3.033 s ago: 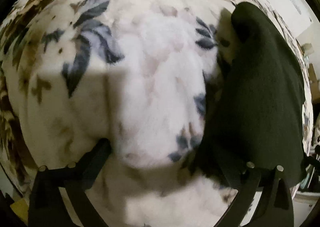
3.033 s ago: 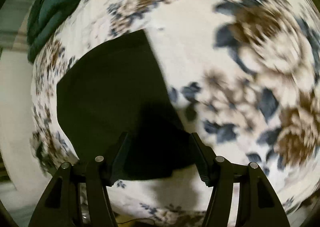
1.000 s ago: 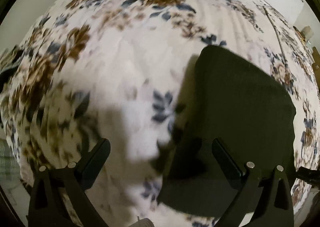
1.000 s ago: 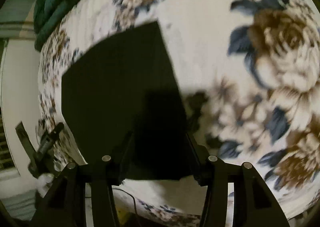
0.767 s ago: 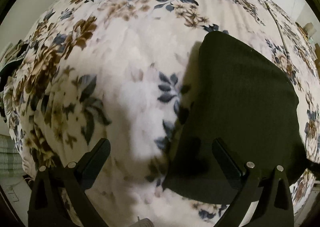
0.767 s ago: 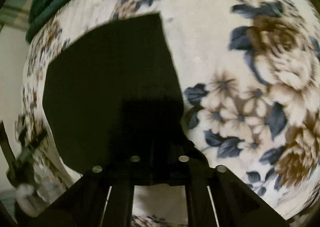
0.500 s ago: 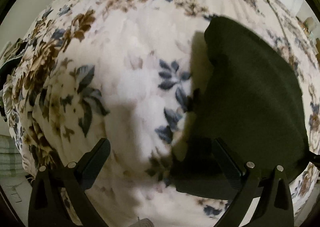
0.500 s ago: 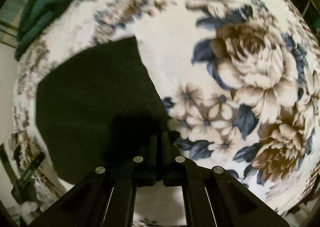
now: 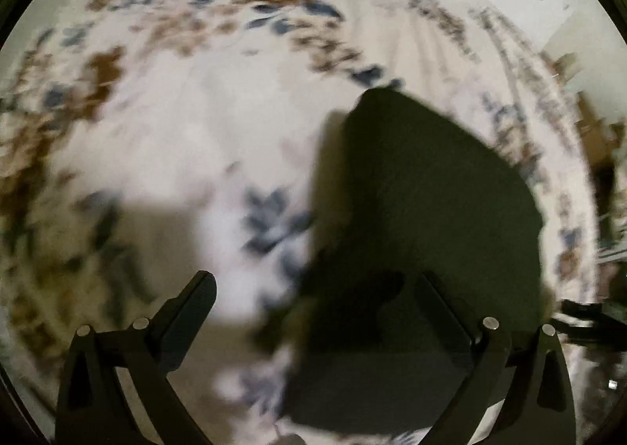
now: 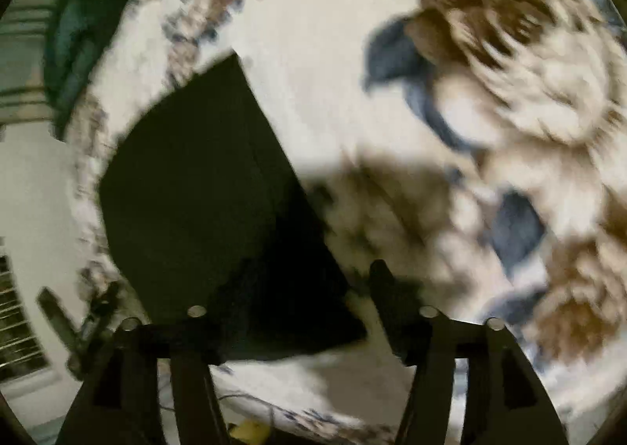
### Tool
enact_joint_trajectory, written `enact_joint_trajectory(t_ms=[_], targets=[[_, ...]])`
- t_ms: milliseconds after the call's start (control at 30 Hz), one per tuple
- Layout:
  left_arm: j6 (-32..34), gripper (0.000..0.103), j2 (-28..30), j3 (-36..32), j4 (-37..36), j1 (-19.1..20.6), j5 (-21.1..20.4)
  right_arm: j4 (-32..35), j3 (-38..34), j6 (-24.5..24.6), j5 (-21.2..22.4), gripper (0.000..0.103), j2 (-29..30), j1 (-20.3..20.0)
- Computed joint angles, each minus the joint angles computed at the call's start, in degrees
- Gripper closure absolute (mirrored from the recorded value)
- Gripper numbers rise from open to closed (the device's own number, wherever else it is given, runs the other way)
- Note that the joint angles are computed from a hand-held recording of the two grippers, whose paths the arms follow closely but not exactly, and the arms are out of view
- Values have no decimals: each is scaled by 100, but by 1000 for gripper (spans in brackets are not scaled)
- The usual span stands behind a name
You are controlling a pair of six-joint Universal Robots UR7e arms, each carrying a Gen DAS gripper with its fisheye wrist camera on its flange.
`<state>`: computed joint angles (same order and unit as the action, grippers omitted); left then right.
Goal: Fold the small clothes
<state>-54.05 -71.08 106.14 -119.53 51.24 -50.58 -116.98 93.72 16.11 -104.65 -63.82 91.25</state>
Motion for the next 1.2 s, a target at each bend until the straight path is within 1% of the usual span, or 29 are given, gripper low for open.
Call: enact_joint_trajectory(t_ms=[33,100,167,200,267,333,367,400,433,467,500,533,567,600,633,667,733,800,900,933,1033,1067,1100,1133,1167,1200], targets=[[255,0,47,20,-324,96,-137,-85,-57,-140,365,33,72,-137],[767,0,182,15,-917,394,-646,-108,-144,-295,1084,32,278,-452],[1102,0,298,51,-1484,706,-1319,-80,-188,-452,1663,31,475,-695],[1187,0,342,95,-1731,802,-1549,-82,-131,-538,1796,26,488,-767],[1367,0,436,132,-2066,876,-1751,-152,-140,-712,2177,22,602,-824],[1559,0,523,95,-2215,859,-1795,-59,-220,-949,2723,22,741,-863],[1623,1,569,79,-2292,846,-1826,33,-277,-1034,2887,22,822,-855],[1667,1,607,63,-2374,839,-1890,124,-358,-1092,2945,22,950,-815],[1728,4,656,27,-2468,833,-1963,162,-441,-1116,2903,22,1090,-753],[1777,22,729,-24,-2528,799,-1976,206,-511,-1149,2830,22,1198,-682],[1795,44,777,-99,-2441,772,-1923,213,-516,-1169,2777,22,1222,-636],[1828,55,808,-157,-2384,740,-1866,203,-586,-1183,2754,25,1303,-569],[1787,74,793,-176,-2360,701,-1771,204,-614,-1206,2702,42,1334,-503],[1762,78,745,-164,-2366,682,-1740,213,-629,-1221,2517,64,1334,-417],[1726,79,696,-164,-2363,646,-1718,173,-680,-1158,2379,69,1394,-353],[1721,80,693,-214,-2302,609,-1682,69,-625,-1064,2361,79,1358,-330],[1702,80,662,-309,-2108,514,-1590,-42,-571,-1005,2321,80,1263,-269],[1659,81,708,-538,-1889,463,-1600,-136,-530,-921,2246,81,1164,-151],[1781,81,917,-1057,-1680,484,-1704,-166,-622,-790,2247,81,1041,-52],[1862,81,1023,-1287,-1569,496,-1714,-145,-771,-763,2256,81,1051,-9],[2249,81,1569,-2213,-1308,564,-1765,75,-1378,-729,2281,82,1075,35],[2439,81,1852,-2688,-1173,606,-1795,134,-1626,-706,2267,82,1172,74],[2552,81,2025,-2965,-1101,637,-1826,210,-1920,-683,2250,82,1280,91],[2717,81,2347,-3481,-956,691,-1853,283,-2255,-661,2208,82,1413,109],[2821,81,2565,-3821,-856,723,-1861,377,-2624,-661,2155,82,1569,124],[2982,81,2908,-4364,-677,769,-1872,439,-2934,-627,2122,82,1717,131]])
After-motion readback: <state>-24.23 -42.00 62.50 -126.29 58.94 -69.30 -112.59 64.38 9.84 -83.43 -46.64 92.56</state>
